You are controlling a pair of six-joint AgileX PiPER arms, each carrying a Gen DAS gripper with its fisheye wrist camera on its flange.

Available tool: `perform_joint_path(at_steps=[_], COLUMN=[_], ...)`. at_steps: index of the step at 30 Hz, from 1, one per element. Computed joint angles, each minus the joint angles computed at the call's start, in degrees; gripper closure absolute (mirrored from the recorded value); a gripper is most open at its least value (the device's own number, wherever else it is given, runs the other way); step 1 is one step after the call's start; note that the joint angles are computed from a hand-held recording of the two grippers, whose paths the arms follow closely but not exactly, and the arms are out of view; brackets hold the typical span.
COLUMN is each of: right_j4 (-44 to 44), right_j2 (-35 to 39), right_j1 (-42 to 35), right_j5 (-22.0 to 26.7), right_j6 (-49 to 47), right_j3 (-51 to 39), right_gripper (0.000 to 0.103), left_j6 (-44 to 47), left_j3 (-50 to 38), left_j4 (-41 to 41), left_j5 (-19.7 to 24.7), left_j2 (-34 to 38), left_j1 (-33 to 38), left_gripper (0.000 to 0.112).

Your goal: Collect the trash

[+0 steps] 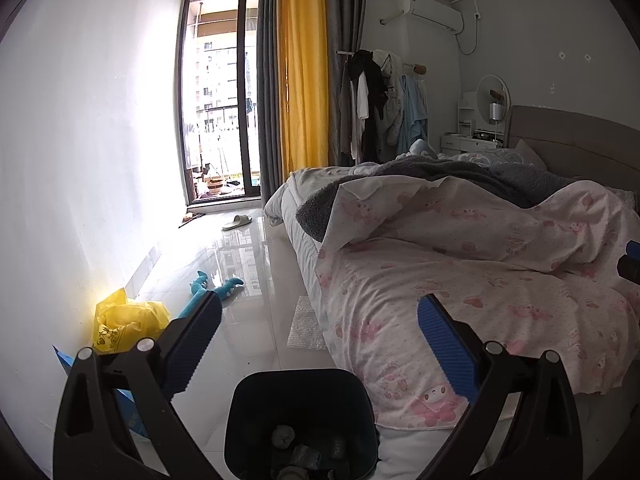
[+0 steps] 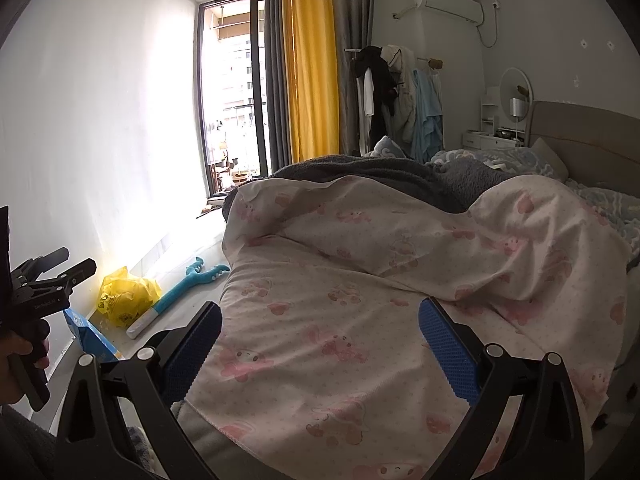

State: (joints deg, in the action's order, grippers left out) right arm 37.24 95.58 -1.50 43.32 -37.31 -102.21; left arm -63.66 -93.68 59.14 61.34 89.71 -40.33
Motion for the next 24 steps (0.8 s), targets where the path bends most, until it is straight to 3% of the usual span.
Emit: perform_joint_path(at_steps=[24], right_j4=[-0.3], right_j2=[-0.3], right_j1=[0.2], right_j5=[-0.2], right_j6=[0.6], right_j3=[0.3], right_gripper=[0.003], left_j6=[0.1], left_j3=[0.1], left_j4=[-0.2], left_j5=[0.0], left_j2=[0.0], left_j1=[0.1], left_gripper=[0.012])
